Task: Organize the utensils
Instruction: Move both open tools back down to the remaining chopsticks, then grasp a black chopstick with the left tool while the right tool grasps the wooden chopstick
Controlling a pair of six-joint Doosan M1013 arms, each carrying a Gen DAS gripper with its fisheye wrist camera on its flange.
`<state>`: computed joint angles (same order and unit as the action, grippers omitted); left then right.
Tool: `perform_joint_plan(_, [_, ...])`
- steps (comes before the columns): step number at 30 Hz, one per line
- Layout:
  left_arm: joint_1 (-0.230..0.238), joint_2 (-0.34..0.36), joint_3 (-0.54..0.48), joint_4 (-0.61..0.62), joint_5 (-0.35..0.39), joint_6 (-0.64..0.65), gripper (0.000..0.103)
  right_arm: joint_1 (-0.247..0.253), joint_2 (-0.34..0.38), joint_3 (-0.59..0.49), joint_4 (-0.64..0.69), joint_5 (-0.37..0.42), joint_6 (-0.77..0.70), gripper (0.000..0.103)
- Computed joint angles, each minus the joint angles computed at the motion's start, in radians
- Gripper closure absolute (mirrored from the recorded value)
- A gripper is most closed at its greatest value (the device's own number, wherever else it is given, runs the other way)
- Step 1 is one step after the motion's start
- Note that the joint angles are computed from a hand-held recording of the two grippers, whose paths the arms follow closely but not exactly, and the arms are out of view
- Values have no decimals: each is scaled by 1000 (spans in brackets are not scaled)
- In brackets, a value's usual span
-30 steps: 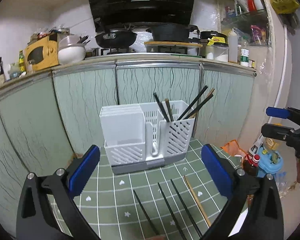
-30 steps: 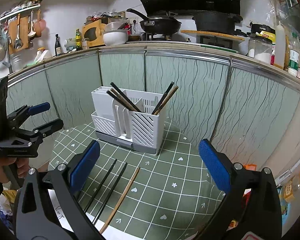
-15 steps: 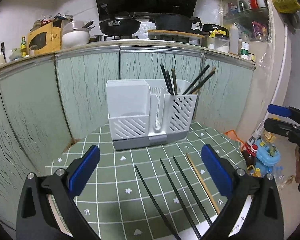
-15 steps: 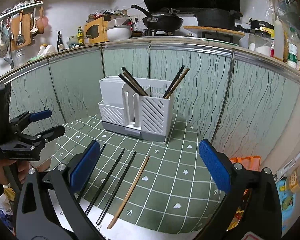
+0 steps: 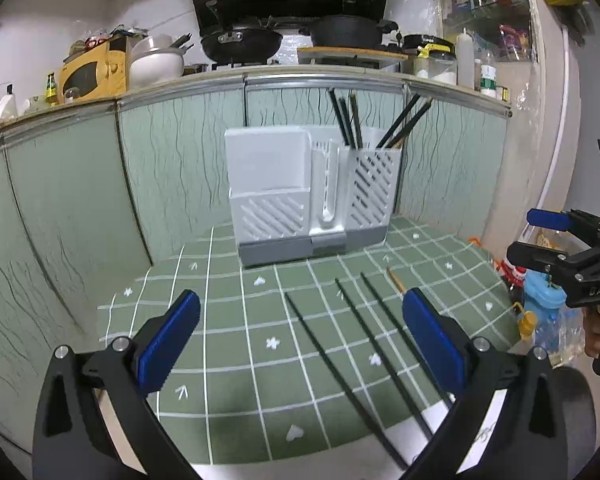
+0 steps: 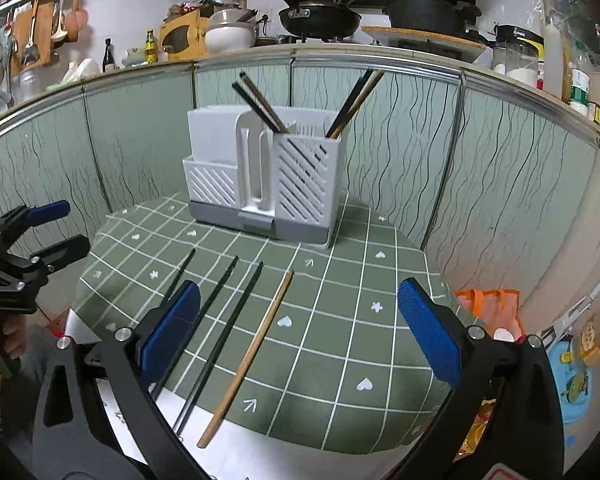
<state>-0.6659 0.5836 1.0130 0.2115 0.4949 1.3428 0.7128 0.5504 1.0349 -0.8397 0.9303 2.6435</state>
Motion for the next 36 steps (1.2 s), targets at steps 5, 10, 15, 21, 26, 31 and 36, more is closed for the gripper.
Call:
perform_joint_plan(5, [1,-8,43,8,-3,-25,5,5,6,34,-9,-26,37,8])
perform_joint_plan(10, [-5,-12,84,15,-3,-38,5,13,15,60,-4,-34,59,8])
perform_joint_plan(15, [-12,-15,114,26,-7,-48,6,20,24,74,4,-25,77,12])
perform_joint_plan(21, [-30,-6,124,51,25,-68,13,23,38,74,75,-2,69,25])
perform_joint_plan(26, [-42,12,109,59,74,-108,27,27,42,72,126,-4,44,36])
perform_joint_plan(31, [-50,29,87,68,116,-134,45,31,54,57,145,13,10,51])
perform_joint_plan(36, [-68,45,65,131,148,-143,61,31,68,41,167,25,7,57])
